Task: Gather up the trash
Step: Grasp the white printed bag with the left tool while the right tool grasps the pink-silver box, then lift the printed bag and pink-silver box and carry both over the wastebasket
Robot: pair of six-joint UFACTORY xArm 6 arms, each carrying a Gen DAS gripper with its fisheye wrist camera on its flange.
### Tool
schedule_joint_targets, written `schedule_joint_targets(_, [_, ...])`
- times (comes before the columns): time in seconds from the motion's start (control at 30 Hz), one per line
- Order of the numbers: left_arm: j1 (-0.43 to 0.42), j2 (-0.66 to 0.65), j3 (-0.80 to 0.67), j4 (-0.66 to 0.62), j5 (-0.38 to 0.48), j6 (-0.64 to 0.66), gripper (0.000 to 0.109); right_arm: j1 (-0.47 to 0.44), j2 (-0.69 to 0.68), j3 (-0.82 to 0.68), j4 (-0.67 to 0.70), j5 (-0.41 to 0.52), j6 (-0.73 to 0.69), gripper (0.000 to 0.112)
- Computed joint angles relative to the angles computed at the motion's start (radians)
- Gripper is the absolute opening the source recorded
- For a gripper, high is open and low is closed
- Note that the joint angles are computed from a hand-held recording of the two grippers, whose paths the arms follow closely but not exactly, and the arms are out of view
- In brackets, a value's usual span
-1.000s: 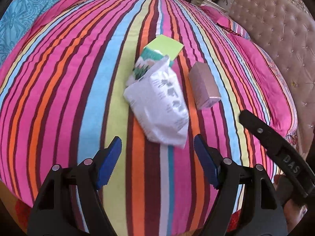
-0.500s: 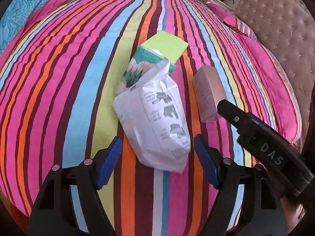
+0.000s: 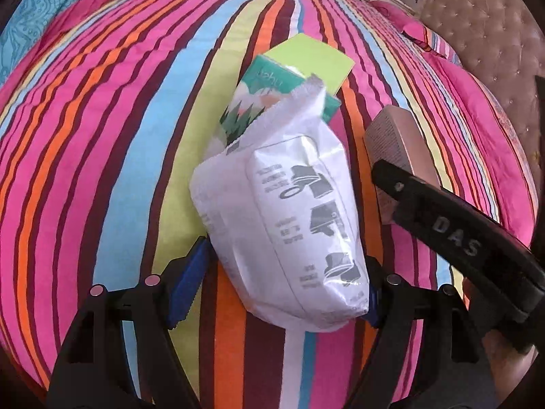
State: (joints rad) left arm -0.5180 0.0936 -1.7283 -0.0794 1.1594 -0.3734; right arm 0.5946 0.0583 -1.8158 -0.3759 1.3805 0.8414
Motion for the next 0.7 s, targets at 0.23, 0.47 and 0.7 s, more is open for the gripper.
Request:
schedule_joint_targets(0.23, [0.002,-0.037,0.06,0.016,-0.051,0.045,0.062,0.002,0.027,-0.014,-0.009,0.038,-0.016,0.065])
schedule_joint_targets(0.47, [0.046,-0.069,0.101,-0.07,-0.071,0.115,0.049,0.007,-0.014,0.027,-0.005,0.026,0.0,0.034])
schedule_joint_targets(0.7, [0.073,-0.137,0.172,-0.101,-0.085,0.149,0.049,0.035,-0.105,0.134,0.035,-0.027,0.063,0.033])
